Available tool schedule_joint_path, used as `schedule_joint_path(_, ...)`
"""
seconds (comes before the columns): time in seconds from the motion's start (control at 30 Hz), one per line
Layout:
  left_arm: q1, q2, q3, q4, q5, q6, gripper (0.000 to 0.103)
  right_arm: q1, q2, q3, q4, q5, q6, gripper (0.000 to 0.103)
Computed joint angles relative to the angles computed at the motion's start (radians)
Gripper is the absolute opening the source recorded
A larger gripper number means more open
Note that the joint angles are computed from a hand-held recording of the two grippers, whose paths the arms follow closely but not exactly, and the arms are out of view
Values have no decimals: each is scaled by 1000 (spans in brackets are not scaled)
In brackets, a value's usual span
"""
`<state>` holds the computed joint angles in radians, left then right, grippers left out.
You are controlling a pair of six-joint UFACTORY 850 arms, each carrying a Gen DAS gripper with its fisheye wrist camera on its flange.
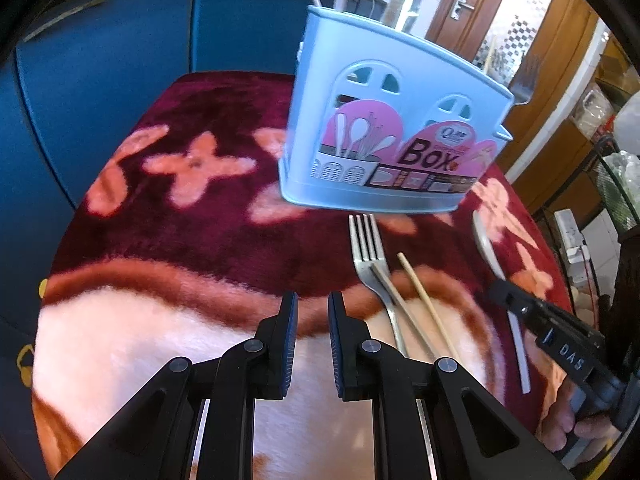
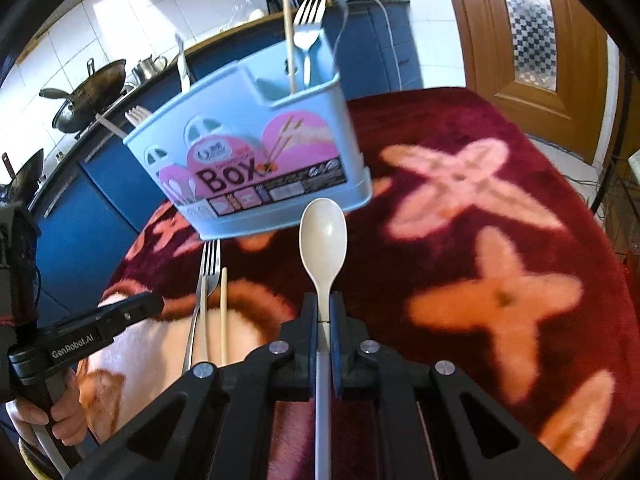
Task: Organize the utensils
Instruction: 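Grasp the white plastic spoon by its handle with the right tool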
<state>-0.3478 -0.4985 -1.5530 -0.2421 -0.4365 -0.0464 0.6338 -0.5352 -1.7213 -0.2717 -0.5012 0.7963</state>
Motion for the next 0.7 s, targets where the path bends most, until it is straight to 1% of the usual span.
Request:
schedule_joint_path(0.1,-5,-3,-4,-10,-12,9,15,-2,24,27,-40,13,36,7)
schedule_joint_path(0.17,-7,-7,-9,-46,-28,38,15,-5,40,46,-54,19,46,7)
schedule_joint_path(0.27,-13,-16,-16,-95,-48,81,15,-8,45,52,-46,8,41,7)
schedule_joint_path(0.37,-24,-26,-26,-107,-67,100,15,-15,52,67,-17,19,27,7)
schedule_joint_path(0.6,-50,-43,-51,2,-73,14,15,-29,71,109,16,63,10,7)
schedule_joint_path(0.7,-54,-50,-65,22,-81,-6,15,-33,78,121,20,77,6,7)
